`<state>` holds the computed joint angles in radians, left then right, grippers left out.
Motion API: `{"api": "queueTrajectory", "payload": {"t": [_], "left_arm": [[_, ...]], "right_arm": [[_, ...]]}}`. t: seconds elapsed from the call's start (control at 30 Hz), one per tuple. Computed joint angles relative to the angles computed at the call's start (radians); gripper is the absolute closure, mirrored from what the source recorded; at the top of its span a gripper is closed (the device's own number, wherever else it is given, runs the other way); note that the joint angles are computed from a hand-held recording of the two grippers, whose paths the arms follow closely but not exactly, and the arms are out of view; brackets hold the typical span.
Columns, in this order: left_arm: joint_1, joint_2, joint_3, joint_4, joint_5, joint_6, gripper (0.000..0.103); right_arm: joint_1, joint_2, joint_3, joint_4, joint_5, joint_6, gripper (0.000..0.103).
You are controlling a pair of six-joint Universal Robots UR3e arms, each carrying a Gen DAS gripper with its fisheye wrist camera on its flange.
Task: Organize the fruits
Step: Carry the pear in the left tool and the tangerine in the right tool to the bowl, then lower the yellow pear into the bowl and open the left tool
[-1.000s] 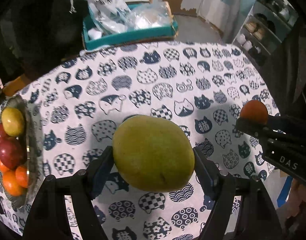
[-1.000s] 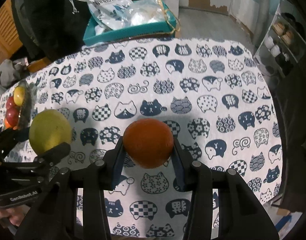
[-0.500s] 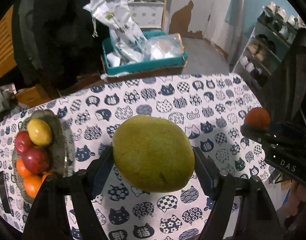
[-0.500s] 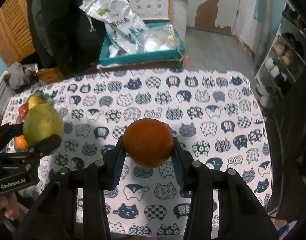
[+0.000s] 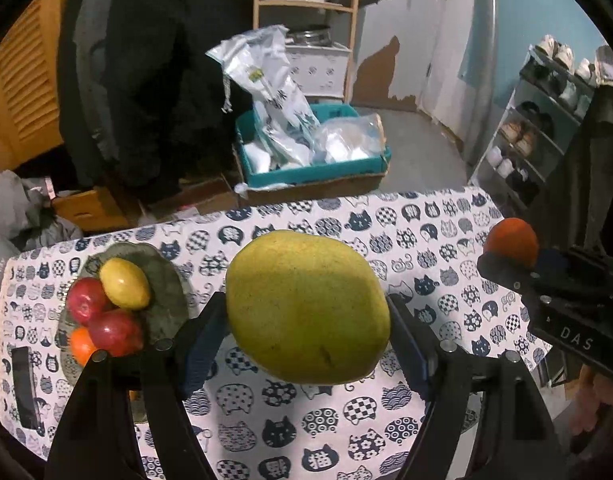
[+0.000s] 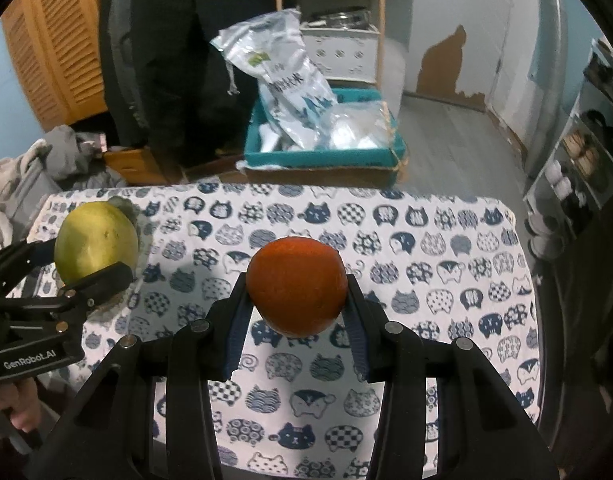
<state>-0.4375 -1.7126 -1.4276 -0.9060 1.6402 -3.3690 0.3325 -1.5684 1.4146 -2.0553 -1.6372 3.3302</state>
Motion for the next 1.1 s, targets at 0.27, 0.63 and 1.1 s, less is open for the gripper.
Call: {"api": "queueTrajectory", "payload": {"t": [0.27, 0.63, 1.1], "left_arm": [[0.070, 0.102, -0.077, 0.011, -0.007, 0.021, 0.024], [0.187, 0.189, -0.179, 0.018, -0.043, 0.041, 0.024], [0.321, 0.226, -0.291, 0.050, -0.062, 0.092, 0.024]], "right_arm": [[0.062, 0.089, -0.128, 0.017, -0.010, 0.008, 0.060], [0.126, 0.276, -0.363, 0.063, 0.009, 0.024, 0.060], [0.211, 0.626, -0.852, 0.225, 0.021, 0.035, 0.060]]}}
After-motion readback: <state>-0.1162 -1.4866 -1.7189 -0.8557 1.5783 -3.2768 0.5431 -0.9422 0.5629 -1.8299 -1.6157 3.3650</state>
